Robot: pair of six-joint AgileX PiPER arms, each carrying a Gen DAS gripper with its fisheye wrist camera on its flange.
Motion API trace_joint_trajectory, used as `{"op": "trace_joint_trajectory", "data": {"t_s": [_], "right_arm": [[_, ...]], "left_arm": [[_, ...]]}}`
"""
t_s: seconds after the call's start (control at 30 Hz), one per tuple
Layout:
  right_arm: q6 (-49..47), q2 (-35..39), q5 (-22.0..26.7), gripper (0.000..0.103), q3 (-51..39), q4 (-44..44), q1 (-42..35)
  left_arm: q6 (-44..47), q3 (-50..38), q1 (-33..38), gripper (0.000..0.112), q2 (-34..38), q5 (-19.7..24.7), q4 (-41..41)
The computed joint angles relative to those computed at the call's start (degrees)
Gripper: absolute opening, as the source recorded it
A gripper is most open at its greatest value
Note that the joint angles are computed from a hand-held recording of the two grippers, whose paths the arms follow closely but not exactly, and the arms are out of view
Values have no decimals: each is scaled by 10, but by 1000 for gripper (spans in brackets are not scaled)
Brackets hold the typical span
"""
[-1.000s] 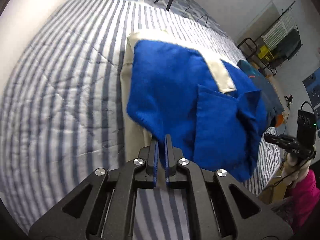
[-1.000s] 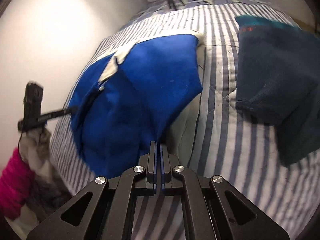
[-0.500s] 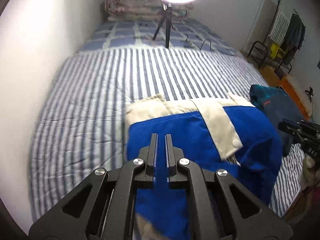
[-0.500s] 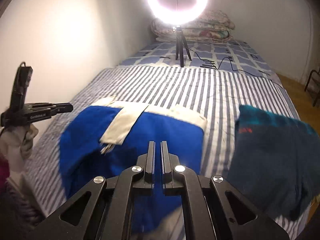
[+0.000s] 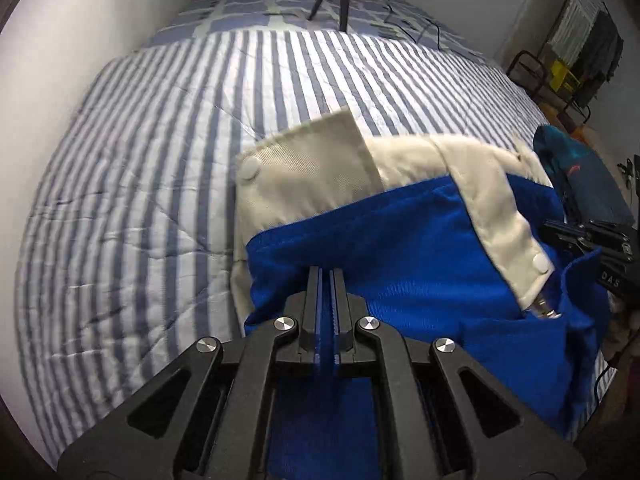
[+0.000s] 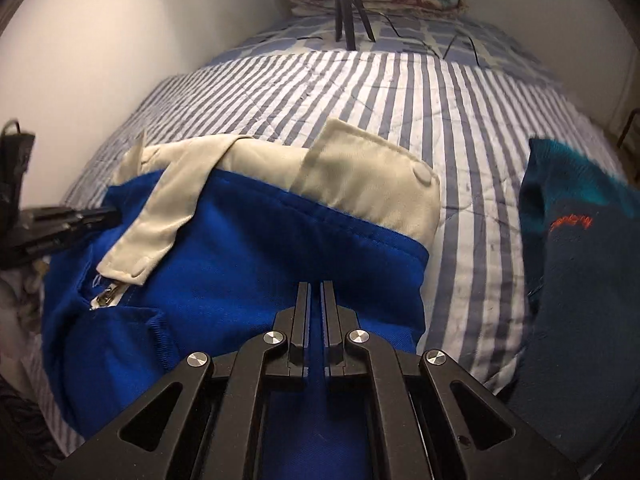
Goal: Fold large clothes
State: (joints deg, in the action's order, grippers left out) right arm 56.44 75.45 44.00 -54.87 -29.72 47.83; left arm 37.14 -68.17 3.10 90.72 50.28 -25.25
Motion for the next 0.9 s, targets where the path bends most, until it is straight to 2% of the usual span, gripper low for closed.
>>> {"op": "trace_joint_trajectory", "data": {"t_s": [0.07,0.13,0.23,0.33,0.4,0.5,0.57,0.63,0.67,0.7,0.73,0.77,0.8,0.83,0.9], "right_arm": [[6,-14,44,3,-19,-11,21],[57,-63,79,3,-12,-45,56],[102,-134,89,3,4,-73,119],[129,-152,86,3,6,-104,198],[121,-119,89,3,-6,-105,218],[113,-70,84,3,-11,-102,208],[118,-59,72,3,0,-95,186],[101,-37,71,3,14,-72,144],[79,-30,61,3,24,-45,118],[69,-35,28,3,48,-15,91],[81,-51,-7,3,75,-8,78],[85,-61,-19,3,84,-4,72],[65,-64,-10,3,75,20,66],[48,-71,10,4,64,38,66],[55,-105,34,8,61,33,83]], "left_arm": [[13,11,10,4,-31,2,-11],[58,26,35,4,-72,28,-50],[114,54,61,4,-120,73,-103],[134,85,53,4,-143,96,-117],[127,112,21,4,-155,72,-96],[94,154,-27,4,-159,13,-46],[120,195,-42,11,-169,-46,-36],[148,223,-43,11,-185,-71,-41],[152,224,-37,11,-188,-63,-44],[156,219,-26,12,-185,-47,-49],[164,211,-9,13,-182,-25,-56],[169,201,5,14,-177,-4,-63],[186,181,41,20,-168,39,-80],[195,167,70,31,-164,64,-95],[211,138,131,45,-149,98,-132]]}}
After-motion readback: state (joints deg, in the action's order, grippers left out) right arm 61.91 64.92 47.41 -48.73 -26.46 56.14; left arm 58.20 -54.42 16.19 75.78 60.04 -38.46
